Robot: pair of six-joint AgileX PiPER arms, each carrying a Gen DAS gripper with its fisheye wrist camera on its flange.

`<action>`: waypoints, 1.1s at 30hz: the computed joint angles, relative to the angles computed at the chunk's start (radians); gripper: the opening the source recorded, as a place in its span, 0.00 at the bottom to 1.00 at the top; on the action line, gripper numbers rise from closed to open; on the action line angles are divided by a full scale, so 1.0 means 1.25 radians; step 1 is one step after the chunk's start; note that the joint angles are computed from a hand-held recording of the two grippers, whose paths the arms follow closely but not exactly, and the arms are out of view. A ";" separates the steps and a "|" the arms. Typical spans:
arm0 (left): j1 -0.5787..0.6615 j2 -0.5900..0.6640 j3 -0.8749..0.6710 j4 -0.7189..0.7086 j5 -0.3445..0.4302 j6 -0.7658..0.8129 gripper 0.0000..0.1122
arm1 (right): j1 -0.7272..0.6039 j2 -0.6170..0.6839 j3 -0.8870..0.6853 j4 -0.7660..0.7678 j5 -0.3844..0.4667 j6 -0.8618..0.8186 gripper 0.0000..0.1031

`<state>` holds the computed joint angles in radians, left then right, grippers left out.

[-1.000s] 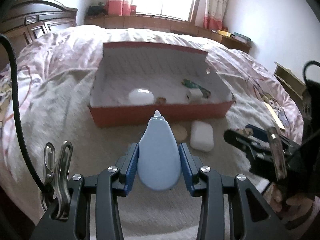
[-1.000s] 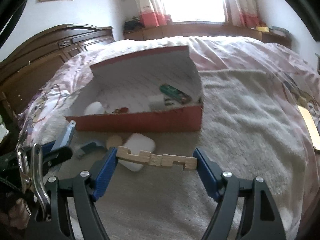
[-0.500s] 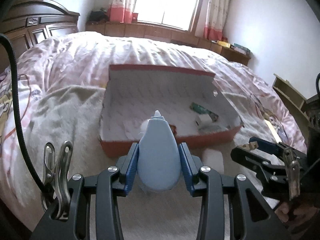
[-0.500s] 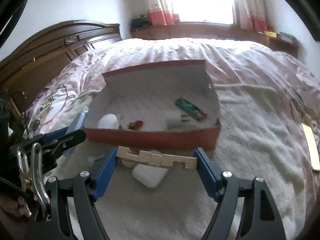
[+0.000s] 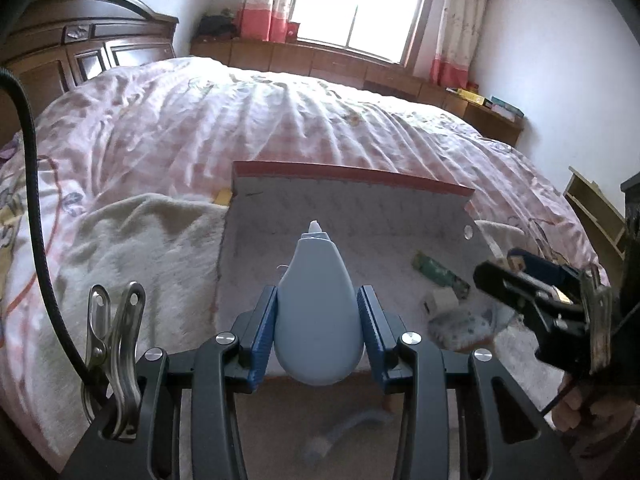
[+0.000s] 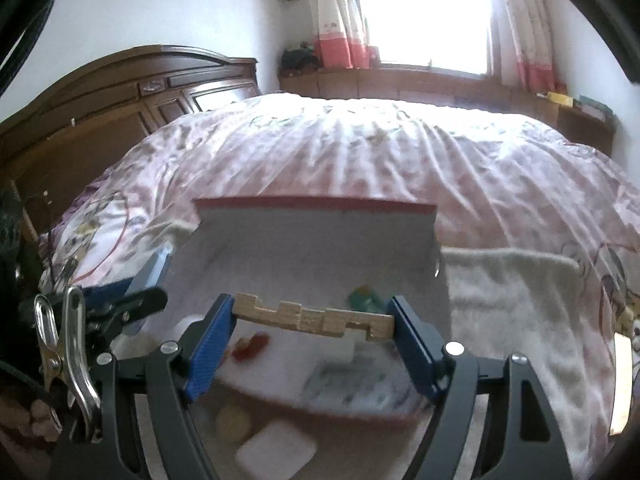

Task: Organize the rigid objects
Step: 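Carry the teardrop piece and wooden stick over the box, then open both tools to release the teardrop and wooden stick into the box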

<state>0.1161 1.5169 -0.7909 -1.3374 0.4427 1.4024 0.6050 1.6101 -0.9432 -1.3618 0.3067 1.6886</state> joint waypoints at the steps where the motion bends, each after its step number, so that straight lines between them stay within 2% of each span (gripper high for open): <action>1: -0.018 0.015 -0.018 0.015 -0.017 -0.022 0.36 | -0.018 0.010 -0.012 0.005 -0.012 -0.013 0.78; 4: -0.059 0.061 -0.069 0.066 -0.055 -0.089 0.36 | -0.057 0.044 -0.052 0.060 -0.032 -0.079 0.78; 10: -0.101 0.123 -0.137 0.146 -0.078 -0.175 0.36 | -0.103 0.105 -0.111 0.209 -0.063 -0.232 0.78; 19: -0.134 0.190 -0.207 0.270 -0.100 -0.307 0.36 | -0.124 0.162 -0.173 0.359 -0.044 -0.396 0.78; 26: -0.150 0.233 -0.250 0.379 -0.104 -0.424 0.36 | -0.139 0.187 -0.197 0.445 -0.046 -0.485 0.78; 33: -0.168 0.261 -0.287 0.556 -0.111 -0.620 0.36 | -0.155 0.206 -0.208 0.507 -0.059 -0.533 0.78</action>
<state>-0.0933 1.8436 -1.1493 -0.6420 0.3041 0.6275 0.4114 1.8673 -1.2038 -0.7276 0.2330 1.0219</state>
